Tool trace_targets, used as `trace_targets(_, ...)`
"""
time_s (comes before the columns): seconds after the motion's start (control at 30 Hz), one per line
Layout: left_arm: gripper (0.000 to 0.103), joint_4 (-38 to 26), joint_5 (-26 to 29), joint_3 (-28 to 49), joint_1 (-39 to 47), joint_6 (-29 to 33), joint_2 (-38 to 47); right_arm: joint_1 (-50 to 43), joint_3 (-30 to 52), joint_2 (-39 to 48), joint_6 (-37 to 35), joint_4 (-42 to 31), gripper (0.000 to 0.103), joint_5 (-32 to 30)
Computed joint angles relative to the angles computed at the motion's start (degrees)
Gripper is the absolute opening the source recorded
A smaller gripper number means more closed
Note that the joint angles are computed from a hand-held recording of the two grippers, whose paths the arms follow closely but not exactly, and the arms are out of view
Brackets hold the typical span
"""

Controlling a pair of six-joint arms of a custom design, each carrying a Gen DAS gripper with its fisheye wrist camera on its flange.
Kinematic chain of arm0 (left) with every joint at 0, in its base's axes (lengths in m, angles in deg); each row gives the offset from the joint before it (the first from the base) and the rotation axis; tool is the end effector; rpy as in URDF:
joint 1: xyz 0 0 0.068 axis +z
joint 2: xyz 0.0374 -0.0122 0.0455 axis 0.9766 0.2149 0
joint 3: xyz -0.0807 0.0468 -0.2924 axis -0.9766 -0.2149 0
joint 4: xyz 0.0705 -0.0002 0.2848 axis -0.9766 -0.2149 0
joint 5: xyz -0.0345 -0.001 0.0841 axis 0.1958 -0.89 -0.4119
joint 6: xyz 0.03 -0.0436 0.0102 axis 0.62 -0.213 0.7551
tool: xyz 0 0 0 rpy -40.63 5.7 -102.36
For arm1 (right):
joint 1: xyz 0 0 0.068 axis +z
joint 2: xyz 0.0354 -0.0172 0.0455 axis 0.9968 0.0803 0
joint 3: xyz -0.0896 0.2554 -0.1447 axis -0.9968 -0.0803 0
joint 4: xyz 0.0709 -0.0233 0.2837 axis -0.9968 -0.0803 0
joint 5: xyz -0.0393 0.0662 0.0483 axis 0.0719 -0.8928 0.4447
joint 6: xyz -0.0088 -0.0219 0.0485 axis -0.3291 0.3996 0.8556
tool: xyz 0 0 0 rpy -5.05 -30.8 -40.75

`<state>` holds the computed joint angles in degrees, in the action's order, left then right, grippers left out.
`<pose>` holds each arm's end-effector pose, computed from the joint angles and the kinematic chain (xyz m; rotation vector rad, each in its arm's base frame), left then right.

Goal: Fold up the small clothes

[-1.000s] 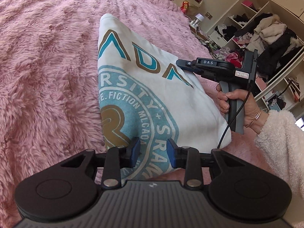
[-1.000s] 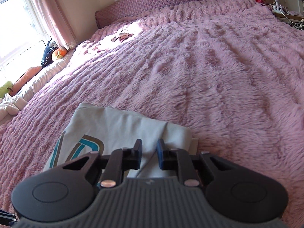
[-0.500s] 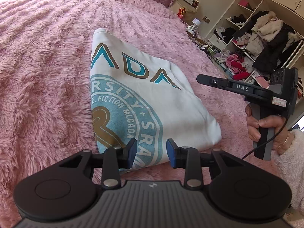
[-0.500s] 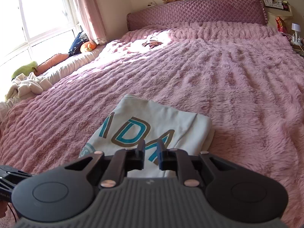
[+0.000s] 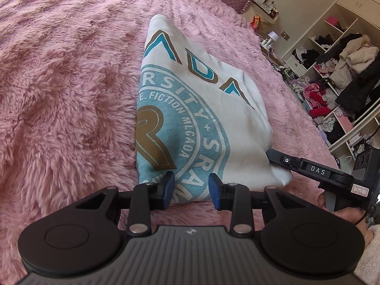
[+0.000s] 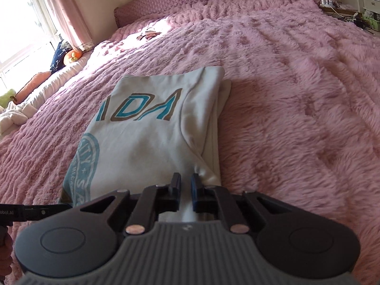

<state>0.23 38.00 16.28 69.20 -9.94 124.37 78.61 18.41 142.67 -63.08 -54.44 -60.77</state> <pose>0.1592 -0.0259 0.1541 -0.6107 2.2793 -0.5044 0.4050 -0.0234 0.1153 -0.5865 2.3206 0.7625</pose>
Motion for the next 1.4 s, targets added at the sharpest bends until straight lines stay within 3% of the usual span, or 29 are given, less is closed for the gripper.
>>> trace_targets(0.1, 0.041, -5.7, -3.4, 3.1, -2.9, -2.4, -2.0, 0.2, -1.3, -2.0, 2.2, 0.0, 0.005, 1.1)
trace_targets(0.13, 0.044, -8.5, -5.3, 4.9, -4.4, -3.2, -2.5, 0.5, -1.8, -3.8, 3.1, -0.9, 0.012, 1.7)
trace_targets(0.2, 0.053, -16.2, -11.5, 9.5, -9.0, -5.4, -2.7, 0.8, -3.0, -7.3, 3.9, -2.3, 0.023, 2.5)
trace_targets(0.37, 0.066, -31.4, -26.6, 19.8, -21.5, -14.2, -1.5, 3.2, -7.2, -20.0, 3.4, -7.0, 0.027, 9.2)
trace_targets(0.53, 0.076, -44.3, -35.6, 27.9, -32.1, -23.8, 3.2, 3.5, -11.0, -31.6, 1.9, -11.9, 0.046, 11.3)
trace_targets(0.83, 0.084, -61.4, -40.4, 35.9, -43.8, -41.5, 10.8, 1.8, -12.6, -43.0, -1.8, -21.6, 0.064, 13.6)
trace_targets(0.97, 0.084, -64.9, -40.4, 37.6, -47.6, -47.1, 12.7, 0.6, -12.8, -45.7, -3.6, -26.1, 0.064, 13.2)
trace_targets(1.17, 0.084, -68.1, -40.5, 39.0, -50.6, -51.7, 14.5, -0.3, -13.7, -48.1, -5.8, -28.1, 0.065, 13.1)
trace_targets(1.4, 0.084, -68.7, -40.5, 39.4, -50.8, -52.2, 15.0, -0.6, -13.3, -48.1, -6.2, -29.5, 0.065, 13.2)
